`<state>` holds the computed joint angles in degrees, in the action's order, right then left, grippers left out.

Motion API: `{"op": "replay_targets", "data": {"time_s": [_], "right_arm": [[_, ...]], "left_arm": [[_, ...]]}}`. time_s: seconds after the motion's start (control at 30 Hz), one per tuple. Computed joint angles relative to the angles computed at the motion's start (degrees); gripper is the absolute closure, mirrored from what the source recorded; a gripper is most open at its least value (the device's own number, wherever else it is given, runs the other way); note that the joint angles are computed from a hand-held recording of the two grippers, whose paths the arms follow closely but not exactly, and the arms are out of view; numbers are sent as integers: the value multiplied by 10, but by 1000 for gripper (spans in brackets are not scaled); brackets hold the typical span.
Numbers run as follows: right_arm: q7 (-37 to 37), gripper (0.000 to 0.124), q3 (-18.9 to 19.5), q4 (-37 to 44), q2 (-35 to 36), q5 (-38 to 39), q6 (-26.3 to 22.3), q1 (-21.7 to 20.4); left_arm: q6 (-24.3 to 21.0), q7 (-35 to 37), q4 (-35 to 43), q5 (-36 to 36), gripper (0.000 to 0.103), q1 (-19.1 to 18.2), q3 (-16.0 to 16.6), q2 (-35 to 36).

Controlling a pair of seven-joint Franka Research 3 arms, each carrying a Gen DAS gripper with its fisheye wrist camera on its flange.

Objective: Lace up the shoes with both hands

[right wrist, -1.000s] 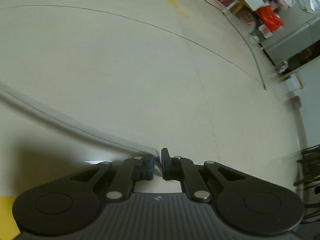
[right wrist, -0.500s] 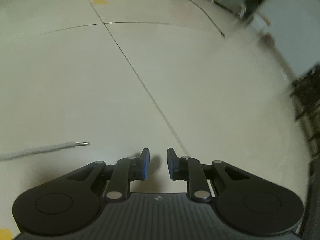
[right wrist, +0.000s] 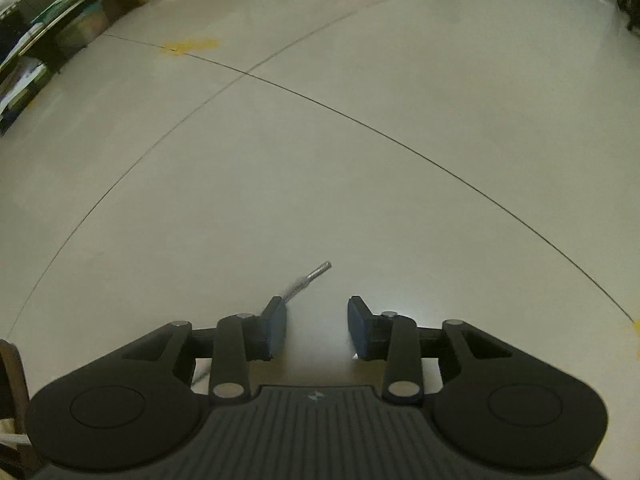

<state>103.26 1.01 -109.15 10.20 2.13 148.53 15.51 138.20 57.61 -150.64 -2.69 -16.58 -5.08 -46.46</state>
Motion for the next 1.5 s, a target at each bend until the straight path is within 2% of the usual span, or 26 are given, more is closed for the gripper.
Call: {"op": "replay_targets", "data": {"time_s": [0.07,0.27,0.37,0.53,0.6,0.7,0.73,0.77,0.83,0.87,1.0,1.17,1.23,1.33,1.5], "right_arm": [[13,86,-1,-17,-7,-29,18,11],[-23,86,9,15,23,16,36,5],[-2,86,12,15,29,27,51,20],[-22,82,22,23,47,71,82,21],[-33,81,26,18,48,89,100,20],[-42,81,16,-9,35,49,132,41],[-43,86,12,-17,31,34,142,48],[-61,102,12,-20,31,17,148,51],[-122,121,26,-20,32,13,157,44],[-165,121,42,-18,34,36,157,33],[-291,121,82,-21,9,164,100,0],[-458,121,112,-3,-18,342,38,-3],[-520,121,116,13,-22,387,0,6],[-605,121,115,21,-42,444,-56,22],[-696,121,98,-22,-115,509,-120,62]], "left_arm": [[5,-9,-5,3,14,5,-5,-7],[16,-22,-16,16,8,10,-7,-17],[45,-42,-33,15,4,14,-8,-32],[74,-89,-55,24,1,26,-15,-50],[101,-112,-73,23,1,28,-16,-58],[119,-140,-85,20,1,25,-11,-62],[122,-147,-87,17,1,24,-8,-63],[125,-154,-89,15,1,22,-5,-64],[128,-172,-92,6,1,21,2,-65],[129,-182,-93,1,1,21,5,-65],[127,-201,-91,-28,1,13,32,-62],[143,-199,-86,-52,4,2,53,-50],[145,-185,-78,-60,9,-7,63,-40],[177,-173,-77,-82,16,-18,76,-28],[221,-155,-74,-109,24,-33,93,-12]]}}
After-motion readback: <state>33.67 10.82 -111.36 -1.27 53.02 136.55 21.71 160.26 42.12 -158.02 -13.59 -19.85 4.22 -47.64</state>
